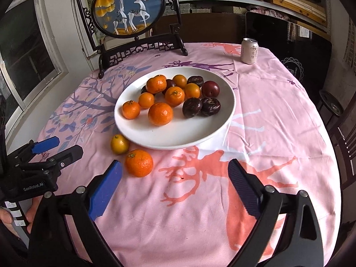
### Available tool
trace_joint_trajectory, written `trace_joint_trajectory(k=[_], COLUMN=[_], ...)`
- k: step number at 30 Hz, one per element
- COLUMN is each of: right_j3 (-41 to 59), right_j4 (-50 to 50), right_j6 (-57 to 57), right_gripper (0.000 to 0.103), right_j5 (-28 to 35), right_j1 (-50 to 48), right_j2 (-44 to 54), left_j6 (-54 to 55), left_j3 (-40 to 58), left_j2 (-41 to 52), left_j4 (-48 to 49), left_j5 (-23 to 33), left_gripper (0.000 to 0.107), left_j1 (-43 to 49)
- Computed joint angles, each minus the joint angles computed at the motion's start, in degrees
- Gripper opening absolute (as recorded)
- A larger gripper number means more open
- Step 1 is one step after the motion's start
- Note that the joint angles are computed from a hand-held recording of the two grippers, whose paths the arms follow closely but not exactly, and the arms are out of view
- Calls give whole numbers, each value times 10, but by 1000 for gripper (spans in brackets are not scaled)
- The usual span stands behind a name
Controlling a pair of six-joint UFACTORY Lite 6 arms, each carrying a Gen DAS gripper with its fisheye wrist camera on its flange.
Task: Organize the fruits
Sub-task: 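Withdraw both open tools toward the last two oranges on the cloth, then grasp a yellow orange with the left tool while the right tool grasps a tangerine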
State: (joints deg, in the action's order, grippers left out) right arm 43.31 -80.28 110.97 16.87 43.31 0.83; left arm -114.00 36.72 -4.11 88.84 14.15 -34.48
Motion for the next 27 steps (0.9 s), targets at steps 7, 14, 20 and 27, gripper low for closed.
trace_joint_trajectory(k=[7,14,20,27], right_j3=[82,173,240,184], right_j4=[19,-8,109,3], right_j6=[-14,5,-129,-15], right_gripper=[96,95,57,45], right_j5=[-33,-65,-83,-66], right_j1=[28,19,3,10], right_j2=[133,240,309,255], left_j6=[-28,-6,16,-14], left_j3=[-63,-108,-118,-71], left_j2=[-57,-98,-111,-40], left_j4=[28,14,-5,21], left_j5=[-3,-20,-23,-15], left_gripper=[95,95,95,95], left_j1=[27,74,88,61])
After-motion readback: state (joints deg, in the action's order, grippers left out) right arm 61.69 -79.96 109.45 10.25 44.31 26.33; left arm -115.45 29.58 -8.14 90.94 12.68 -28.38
